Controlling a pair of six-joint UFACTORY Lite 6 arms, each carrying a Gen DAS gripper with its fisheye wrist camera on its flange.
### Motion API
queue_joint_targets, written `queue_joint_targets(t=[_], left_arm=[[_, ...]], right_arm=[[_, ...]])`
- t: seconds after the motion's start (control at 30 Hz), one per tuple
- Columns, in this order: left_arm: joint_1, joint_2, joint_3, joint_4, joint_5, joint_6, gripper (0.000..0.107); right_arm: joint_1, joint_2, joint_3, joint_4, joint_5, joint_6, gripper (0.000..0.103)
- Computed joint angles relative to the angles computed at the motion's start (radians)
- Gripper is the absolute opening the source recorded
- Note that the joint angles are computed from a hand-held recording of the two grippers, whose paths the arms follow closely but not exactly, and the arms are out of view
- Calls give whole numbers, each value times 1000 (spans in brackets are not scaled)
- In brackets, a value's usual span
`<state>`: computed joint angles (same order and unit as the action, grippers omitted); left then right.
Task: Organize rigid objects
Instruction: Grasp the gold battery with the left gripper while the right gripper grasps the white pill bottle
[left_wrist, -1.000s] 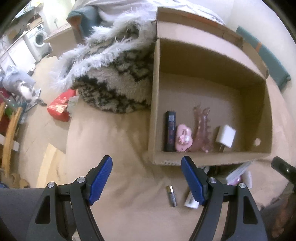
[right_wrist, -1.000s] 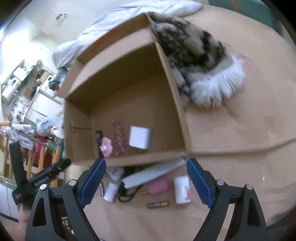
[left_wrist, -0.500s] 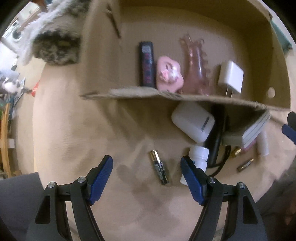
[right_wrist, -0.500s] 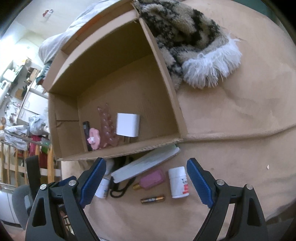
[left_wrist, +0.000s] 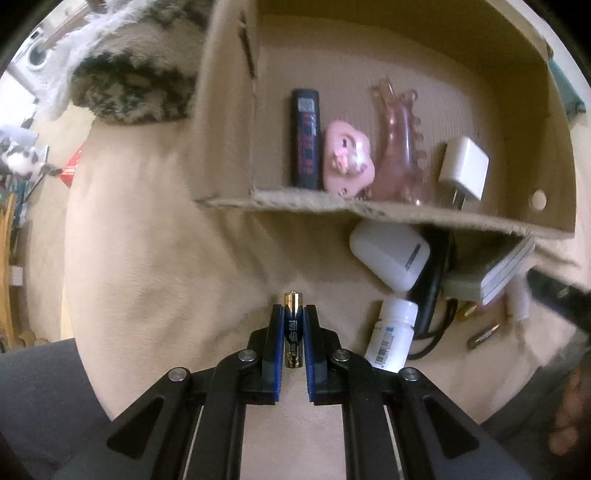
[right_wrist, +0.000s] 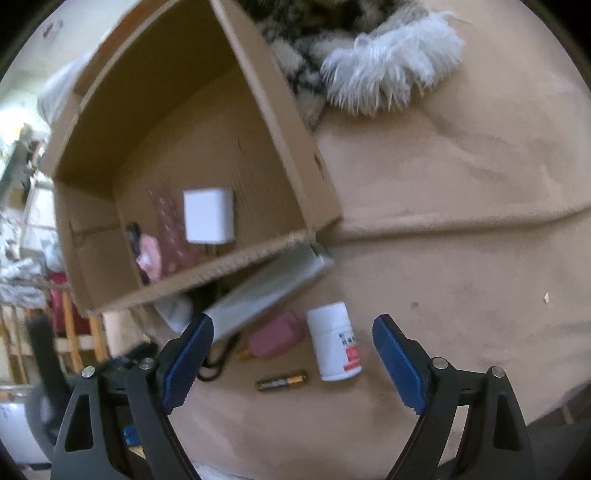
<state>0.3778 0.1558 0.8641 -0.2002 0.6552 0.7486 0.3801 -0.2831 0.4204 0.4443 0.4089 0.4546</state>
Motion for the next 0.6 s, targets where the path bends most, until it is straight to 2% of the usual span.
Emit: queue_joint_targets(t=[0.13,0.2,0.23,0.27,0.3,0.4,0.6], left_arm=[[28,-17,-6,-7,9,10,9],[43,-17,-11,-5,7,15,9],[34,-13,-10,-5,8,0,9],[32,-1,4,-7,17,-9,9],[36,5,11,-10,22,-10,9],[43,4,25,-16,31,-2,9],[57,13,64,-22,50,4,9]], right_arm=[[40,118,48,-53,7,42,66],[61,179,77,-98,13,79,47],[64,202,86,-93,14,63,44],[69,214,92,-78,11,40,33],[82,216,101,-106,13,59,28],[133,207,123,-255,19,206,27],[188,189,140,-287,23,267,27]])
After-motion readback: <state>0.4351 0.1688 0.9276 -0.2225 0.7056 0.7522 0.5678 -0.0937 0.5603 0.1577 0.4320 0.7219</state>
